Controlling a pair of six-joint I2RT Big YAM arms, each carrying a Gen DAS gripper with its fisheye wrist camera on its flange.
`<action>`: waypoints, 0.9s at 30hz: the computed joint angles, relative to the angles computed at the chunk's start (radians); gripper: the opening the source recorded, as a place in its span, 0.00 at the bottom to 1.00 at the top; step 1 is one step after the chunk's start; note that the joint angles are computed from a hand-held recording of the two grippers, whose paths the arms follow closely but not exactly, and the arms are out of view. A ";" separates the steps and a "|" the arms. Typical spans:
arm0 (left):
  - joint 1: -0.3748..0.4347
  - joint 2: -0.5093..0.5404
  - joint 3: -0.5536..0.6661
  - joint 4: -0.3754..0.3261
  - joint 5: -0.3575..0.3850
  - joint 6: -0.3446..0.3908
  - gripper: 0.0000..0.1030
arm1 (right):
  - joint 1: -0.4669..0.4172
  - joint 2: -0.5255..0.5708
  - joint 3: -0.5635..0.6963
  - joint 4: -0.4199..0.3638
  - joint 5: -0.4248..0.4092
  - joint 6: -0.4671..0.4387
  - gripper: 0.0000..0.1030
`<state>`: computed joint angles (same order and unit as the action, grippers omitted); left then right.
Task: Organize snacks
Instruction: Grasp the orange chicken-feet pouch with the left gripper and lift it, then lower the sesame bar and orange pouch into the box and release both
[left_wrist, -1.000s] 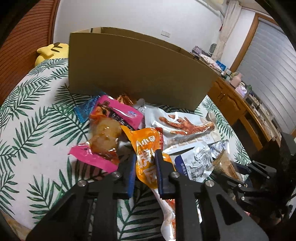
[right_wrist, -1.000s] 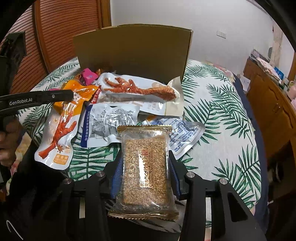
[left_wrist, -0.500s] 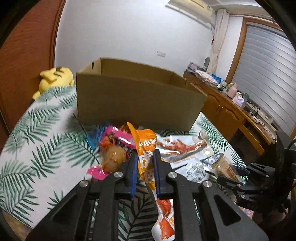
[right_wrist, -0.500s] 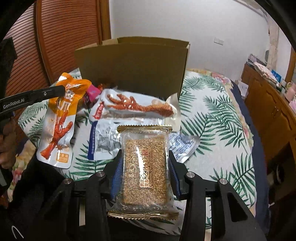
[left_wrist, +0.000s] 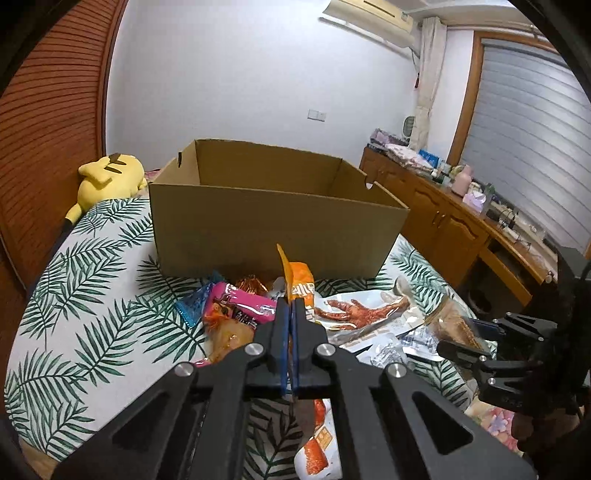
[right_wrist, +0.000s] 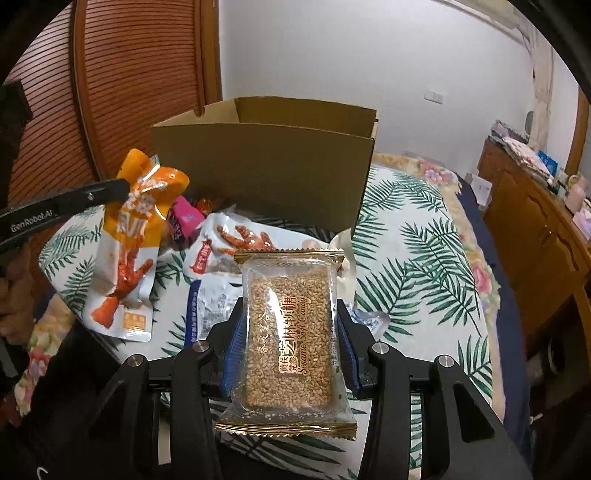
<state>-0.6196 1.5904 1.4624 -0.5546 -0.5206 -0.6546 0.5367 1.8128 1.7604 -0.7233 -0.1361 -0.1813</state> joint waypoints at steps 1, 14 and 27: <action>-0.001 -0.004 -0.003 0.009 0.002 0.002 0.00 | 0.000 0.000 0.002 0.000 0.000 -0.001 0.43; -0.015 -0.039 0.081 0.056 -0.051 0.176 0.00 | 0.001 0.033 0.139 -0.020 -0.033 0.001 0.43; 0.110 0.027 0.274 0.024 0.001 0.332 0.00 | 0.018 0.263 0.613 -0.186 -0.039 -0.028 0.43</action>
<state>-0.5092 1.6172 1.7367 -0.5302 -0.5195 -0.3226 0.5549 2.0755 2.3733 -0.9094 -0.1756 -0.2088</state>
